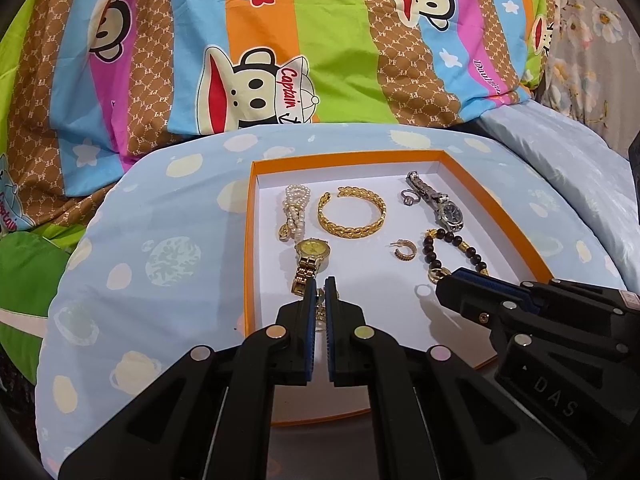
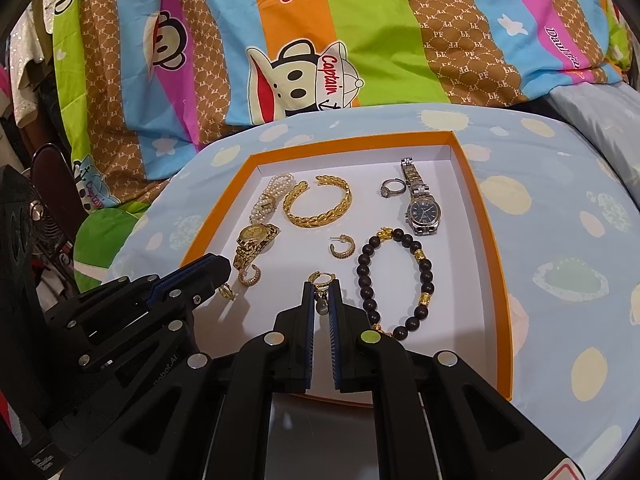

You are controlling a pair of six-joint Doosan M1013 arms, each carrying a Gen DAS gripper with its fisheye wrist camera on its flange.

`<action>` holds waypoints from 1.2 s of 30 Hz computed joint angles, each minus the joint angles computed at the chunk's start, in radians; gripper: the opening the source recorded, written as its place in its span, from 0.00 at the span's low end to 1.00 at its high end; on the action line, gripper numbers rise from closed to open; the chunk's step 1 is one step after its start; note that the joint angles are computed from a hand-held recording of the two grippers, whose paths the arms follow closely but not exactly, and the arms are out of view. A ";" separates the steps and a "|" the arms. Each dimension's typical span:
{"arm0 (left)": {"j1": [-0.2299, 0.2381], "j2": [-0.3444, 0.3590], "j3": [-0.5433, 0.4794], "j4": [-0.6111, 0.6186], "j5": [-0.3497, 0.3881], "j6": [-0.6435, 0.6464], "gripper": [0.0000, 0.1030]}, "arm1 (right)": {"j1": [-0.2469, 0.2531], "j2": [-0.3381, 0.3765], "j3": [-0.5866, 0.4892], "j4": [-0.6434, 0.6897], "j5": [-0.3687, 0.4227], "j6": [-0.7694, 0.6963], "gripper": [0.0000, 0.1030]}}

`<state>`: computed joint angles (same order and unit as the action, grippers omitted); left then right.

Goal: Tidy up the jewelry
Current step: 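Lower the earrings into the orange box and open both grippers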

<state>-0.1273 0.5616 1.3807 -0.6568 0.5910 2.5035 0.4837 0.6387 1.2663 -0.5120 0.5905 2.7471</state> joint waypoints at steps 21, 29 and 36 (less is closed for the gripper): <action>0.005 0.007 -0.009 0.004 0.008 -0.032 0.05 | 0.005 0.015 -0.019 -0.025 0.031 -0.014 0.07; 0.014 0.007 -0.011 -0.034 0.002 -0.039 0.06 | 0.009 0.010 -0.013 -0.075 0.022 0.019 0.09; 0.046 0.000 -0.020 -0.112 0.018 -0.036 0.06 | 0.014 -0.035 0.045 -0.198 0.008 0.177 0.09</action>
<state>-0.0812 0.5615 1.3603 -0.7684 0.6092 2.4675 0.4981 0.6041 1.3109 -0.7104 0.5986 2.9244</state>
